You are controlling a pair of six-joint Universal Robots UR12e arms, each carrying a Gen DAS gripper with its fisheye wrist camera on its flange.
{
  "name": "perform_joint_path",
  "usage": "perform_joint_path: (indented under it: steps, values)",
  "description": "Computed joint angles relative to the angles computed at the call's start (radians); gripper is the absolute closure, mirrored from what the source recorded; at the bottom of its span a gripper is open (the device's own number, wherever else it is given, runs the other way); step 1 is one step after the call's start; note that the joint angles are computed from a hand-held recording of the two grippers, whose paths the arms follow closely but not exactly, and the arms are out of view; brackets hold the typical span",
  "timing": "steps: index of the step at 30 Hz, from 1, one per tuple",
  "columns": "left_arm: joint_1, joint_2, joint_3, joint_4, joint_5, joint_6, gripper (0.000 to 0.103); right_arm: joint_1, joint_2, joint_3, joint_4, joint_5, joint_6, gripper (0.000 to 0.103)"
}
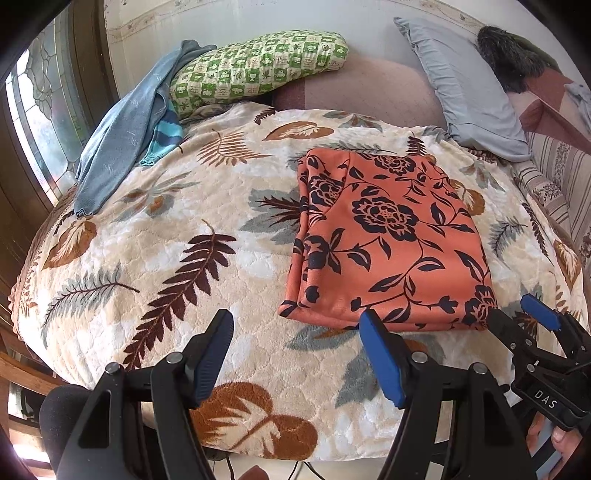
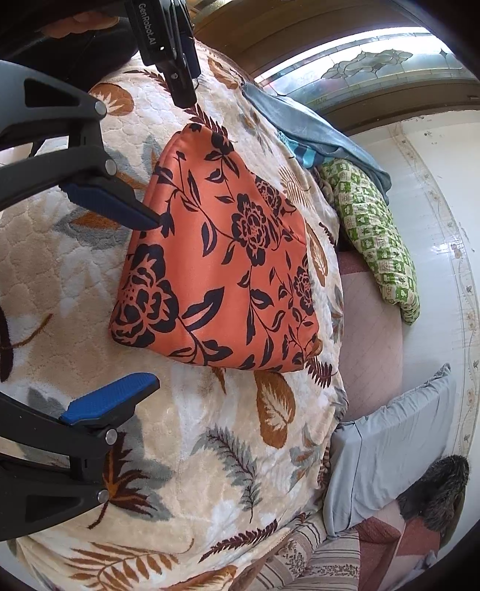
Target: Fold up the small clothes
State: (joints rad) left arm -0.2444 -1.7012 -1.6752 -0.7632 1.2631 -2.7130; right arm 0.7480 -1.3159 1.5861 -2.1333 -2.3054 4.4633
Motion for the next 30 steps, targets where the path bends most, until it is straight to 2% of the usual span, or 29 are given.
perform_joint_path:
  steps: [5,9,11,16,18,21,24,30]
  values:
    - [-0.001,0.000,0.002,0.000,-0.007,0.010,0.031,-0.003,0.006,-0.005,-0.004,0.011,-0.025,0.021]
    - [-0.007,0.002,-0.003,0.020,-0.001,0.028,0.020,-0.010,0.006,0.004,-0.033,0.038,-0.037,0.021]
    - [-0.008,0.003,-0.006,0.035,-0.001,0.031,0.020,-0.012,0.008,0.005,-0.038,0.046,-0.040,0.021]
    - [-0.012,0.000,0.004,0.010,0.002,0.035,0.019,-0.014,0.015,-0.001,-0.028,0.049,-0.050,0.011]
    - [-0.014,0.000,0.003,0.013,0.012,0.035,0.019,-0.013,0.016,-0.005,-0.016,0.042,-0.047,0.003]
    - [-0.016,-0.001,0.006,0.001,0.016,0.039,0.016,-0.012,0.019,-0.015,0.027,0.034,-0.029,0.001]
    - [-0.010,-0.001,0.010,-0.017,-0.007,0.037,0.006,-0.012,0.017,-0.015,0.039,0.028,-0.019,0.001]
    - [0.000,0.000,0.018,-0.054,-0.061,0.029,0.003,-0.011,0.016,-0.013,0.031,0.022,-0.022,0.001]
